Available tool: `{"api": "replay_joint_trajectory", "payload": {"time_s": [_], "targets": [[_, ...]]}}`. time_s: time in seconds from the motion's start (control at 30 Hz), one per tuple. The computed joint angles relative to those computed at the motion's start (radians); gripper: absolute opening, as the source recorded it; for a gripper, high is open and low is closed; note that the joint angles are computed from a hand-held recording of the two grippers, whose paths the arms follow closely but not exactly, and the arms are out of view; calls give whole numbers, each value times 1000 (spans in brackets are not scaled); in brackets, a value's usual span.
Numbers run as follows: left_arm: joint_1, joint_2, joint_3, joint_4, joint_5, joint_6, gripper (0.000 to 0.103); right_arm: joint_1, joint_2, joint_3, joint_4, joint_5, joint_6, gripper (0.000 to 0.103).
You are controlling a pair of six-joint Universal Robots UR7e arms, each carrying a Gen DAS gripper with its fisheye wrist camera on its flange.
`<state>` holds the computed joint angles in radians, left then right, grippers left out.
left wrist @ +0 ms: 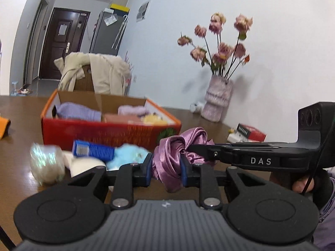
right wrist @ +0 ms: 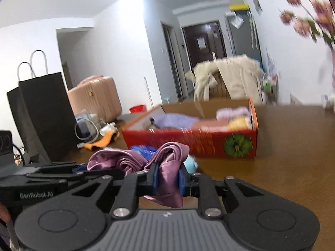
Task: Organize soft objects
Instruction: 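Carry the scrunchie into the cardboard box and open both grippers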
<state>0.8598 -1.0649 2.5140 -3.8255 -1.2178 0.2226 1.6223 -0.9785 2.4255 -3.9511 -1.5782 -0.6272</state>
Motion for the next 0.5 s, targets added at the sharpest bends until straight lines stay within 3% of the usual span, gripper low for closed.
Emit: {"api": "replay_joint_trajectory", "payload": {"time_s": [0.13, 0.23, 0.43, 0.5], "targets": [[30, -67, -108, 148, -31, 29, 26, 62, -4, -89, 56, -27, -12, 19], [69, -60, -256, 299, -50, 8, 27, 100, 20, -217, 128, -60, -18, 19], [155, 85, -621, 599, -14, -11, 27, 115, 135, -563, 381, -138, 32, 19], [184, 155, -762, 717, 10, -66, 27, 114, 198, -697, 479, -184, 51, 18]]}}
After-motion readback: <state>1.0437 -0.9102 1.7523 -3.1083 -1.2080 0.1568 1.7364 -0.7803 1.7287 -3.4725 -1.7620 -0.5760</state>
